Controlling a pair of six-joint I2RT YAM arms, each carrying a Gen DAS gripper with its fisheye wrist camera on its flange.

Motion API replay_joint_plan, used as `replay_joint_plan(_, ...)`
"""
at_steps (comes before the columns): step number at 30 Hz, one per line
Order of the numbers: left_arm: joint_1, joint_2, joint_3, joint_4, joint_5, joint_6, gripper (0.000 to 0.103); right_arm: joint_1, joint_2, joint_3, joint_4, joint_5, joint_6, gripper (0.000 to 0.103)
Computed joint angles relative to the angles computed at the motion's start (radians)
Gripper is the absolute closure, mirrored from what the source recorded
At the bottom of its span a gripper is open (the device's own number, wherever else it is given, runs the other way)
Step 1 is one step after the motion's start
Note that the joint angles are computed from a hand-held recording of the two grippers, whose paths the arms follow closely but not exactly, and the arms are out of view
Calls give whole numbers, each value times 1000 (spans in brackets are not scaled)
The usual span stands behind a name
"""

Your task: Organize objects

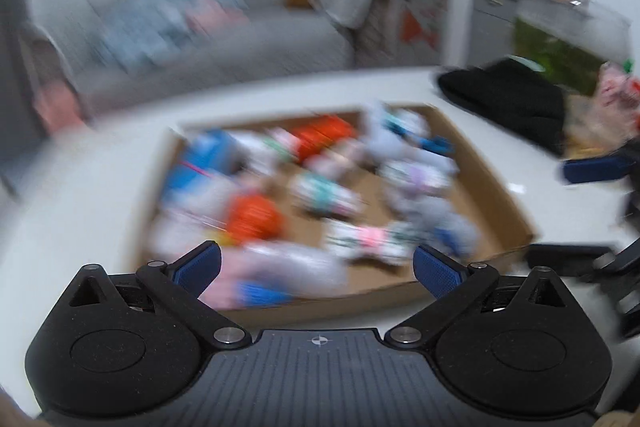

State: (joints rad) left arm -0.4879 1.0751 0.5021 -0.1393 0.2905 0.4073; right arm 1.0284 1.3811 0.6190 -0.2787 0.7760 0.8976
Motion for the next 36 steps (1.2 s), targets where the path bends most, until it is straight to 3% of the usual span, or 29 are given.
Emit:
replay_joint_plan(2, 53, -64, -46, 30, -15, 45, 1, 23, 10, 1, 9, 19, 25, 4)
replay_joint_plan(5, 215, -85, -61, -5, 98, 127, 1, 56, 40, 6, 11, 60, 60, 3)
replay_joint_plan(9, 426, -13, -24, -31, 249, 234, 1, 86, 41, -23, 27, 114, 137, 1)
replay_joint_plan(12, 495, 90, 41, -24, 250, 221, 1, 76, 43, -36, 19, 116, 184, 1)
replay_joint_plan(18, 489, 179, 147, 31, 167, 122, 1, 45, 43, -56, 38, 106, 179, 1)
replay_joint_plan(21, 464, 186, 185, 5, 157, 105, 1, 32, 43, -59, 49, 102, 171, 1)
replay_joint_plan(27, 425, 119, 151, -42, 190, 127, 1, 21, 44, -49, 51, 90, 151, 1)
replay_joint_plan(36, 269, 34, 73, -106, 154, 133, 1, 14, 89, 31, 27, 58, 110, 1)
